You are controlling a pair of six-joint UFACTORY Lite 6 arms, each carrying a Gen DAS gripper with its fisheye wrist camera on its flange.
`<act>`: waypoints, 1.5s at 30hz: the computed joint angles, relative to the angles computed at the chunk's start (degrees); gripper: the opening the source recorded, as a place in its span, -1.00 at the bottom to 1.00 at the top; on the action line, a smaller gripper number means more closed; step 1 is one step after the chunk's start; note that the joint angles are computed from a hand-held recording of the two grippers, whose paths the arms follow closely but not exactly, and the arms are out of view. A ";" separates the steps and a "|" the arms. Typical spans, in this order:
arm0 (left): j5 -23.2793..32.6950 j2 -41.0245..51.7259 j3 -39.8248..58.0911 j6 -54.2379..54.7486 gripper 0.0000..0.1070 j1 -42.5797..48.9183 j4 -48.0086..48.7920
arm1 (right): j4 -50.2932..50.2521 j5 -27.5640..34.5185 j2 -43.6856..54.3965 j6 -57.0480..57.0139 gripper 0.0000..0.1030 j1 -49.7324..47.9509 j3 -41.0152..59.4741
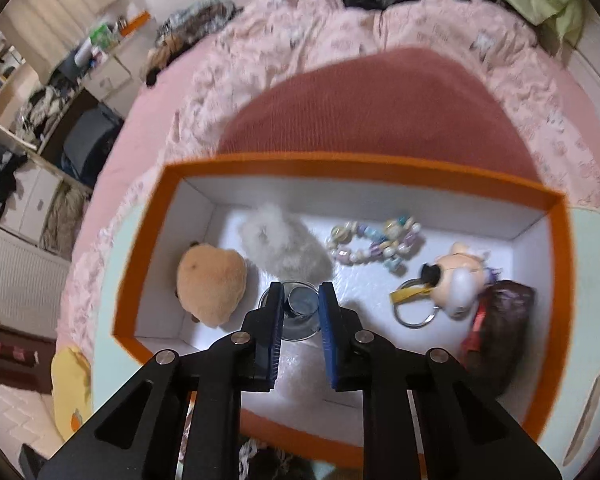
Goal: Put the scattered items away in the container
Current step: 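Grasp the silver metal cup inside the box with the right gripper, then lift the silver cup out and set it on the table with the right gripper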
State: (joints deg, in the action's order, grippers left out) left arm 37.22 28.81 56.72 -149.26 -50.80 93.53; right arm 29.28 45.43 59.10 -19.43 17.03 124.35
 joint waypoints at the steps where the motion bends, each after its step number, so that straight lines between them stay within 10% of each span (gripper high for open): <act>1: 0.07 0.01 0.02 0.07 0.77 -0.01 -0.09 | 2.84 -2.06 -3.68 -2.81 -0.64 -0.79 -5.00; 14: 2.60 -2.37 -3.50 -8.44 0.82 -1.29 7.24 | 40.86 -9.31 -40.96 -47.77 -0.64 -11.52 -58.60; 33: 1.33 -3.82 -6.37 -16.76 0.82 0.09 13.86 | 76.39 -27.09 -49.04 -89.76 -0.63 -4.09 -80.69; 45: 0.65 -3.21 -6.07 -17.76 0.82 0.64 14.81 | 79.45 -17.22 -41.49 -91.60 -0.36 -9.46 -77.79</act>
State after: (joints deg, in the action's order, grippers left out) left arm 37.87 25.60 50.65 -167.03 -50.16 108.33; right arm 108.72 28.21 17.62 -111.02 7.57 46.56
